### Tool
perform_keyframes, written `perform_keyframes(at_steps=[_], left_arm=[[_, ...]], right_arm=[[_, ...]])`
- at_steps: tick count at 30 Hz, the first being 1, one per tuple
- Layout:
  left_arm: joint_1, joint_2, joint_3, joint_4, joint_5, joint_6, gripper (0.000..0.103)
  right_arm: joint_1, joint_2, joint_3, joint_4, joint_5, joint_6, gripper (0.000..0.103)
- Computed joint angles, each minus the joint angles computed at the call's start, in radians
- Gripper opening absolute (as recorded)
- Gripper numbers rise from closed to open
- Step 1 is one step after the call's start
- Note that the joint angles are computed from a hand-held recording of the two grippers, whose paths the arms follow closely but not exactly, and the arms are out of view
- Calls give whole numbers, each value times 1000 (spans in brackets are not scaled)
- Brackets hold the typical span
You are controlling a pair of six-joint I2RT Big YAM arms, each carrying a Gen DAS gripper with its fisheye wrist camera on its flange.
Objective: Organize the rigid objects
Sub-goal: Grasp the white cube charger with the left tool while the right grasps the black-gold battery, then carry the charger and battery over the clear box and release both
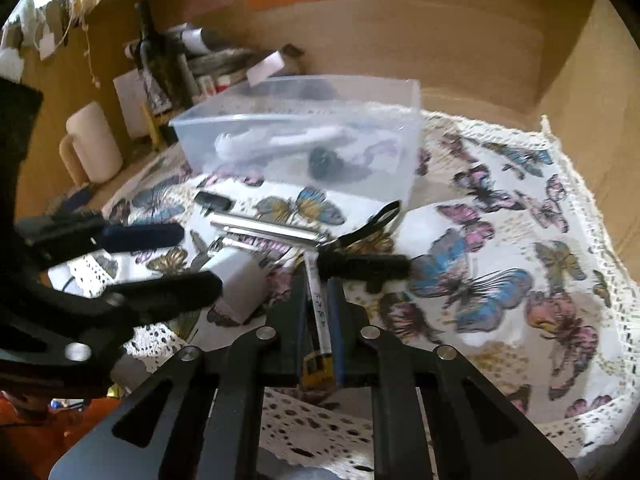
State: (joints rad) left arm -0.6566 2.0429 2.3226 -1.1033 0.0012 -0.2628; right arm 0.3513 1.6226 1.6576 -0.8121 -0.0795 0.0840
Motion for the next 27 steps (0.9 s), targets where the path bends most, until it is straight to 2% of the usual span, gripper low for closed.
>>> perform_keyframes(at_steps=[4, 7, 10, 15, 18, 19, 24, 26, 27], left_arm=[[-1, 59, 79, -57, 13, -7, 54], [1, 90, 118, -91, 26, -17, 49], [6, 122, 159, -124, 41, -33, 39], [9, 94, 113, -87, 34, -42, 38], [11, 59, 63, -57, 20, -40, 38], [12, 53, 55, -52, 18, -41, 38], [20, 16, 4, -21, 10, -51, 38], [21, 20, 12, -20, 8, -56, 38], [20, 26, 23, -21, 4, -60, 38]], right_arm=[[-14, -15, -10, 9, -10, 0, 9], [-21, -14, -8, -6, -41, -5, 10], [-21, -8, -4, -18, -51, -23, 10], [-21, 14, 15, -55, -84, -41, 16], [-19, 35, 34, -71, -85, -44, 28], [-19, 44, 43, -78, -94, -46, 29], [-14, 72, 68, -94, -88, -56, 29], [-10, 71, 66, -85, -77, -60, 22], [-9, 69, 63, -79, -77, -56, 22]])
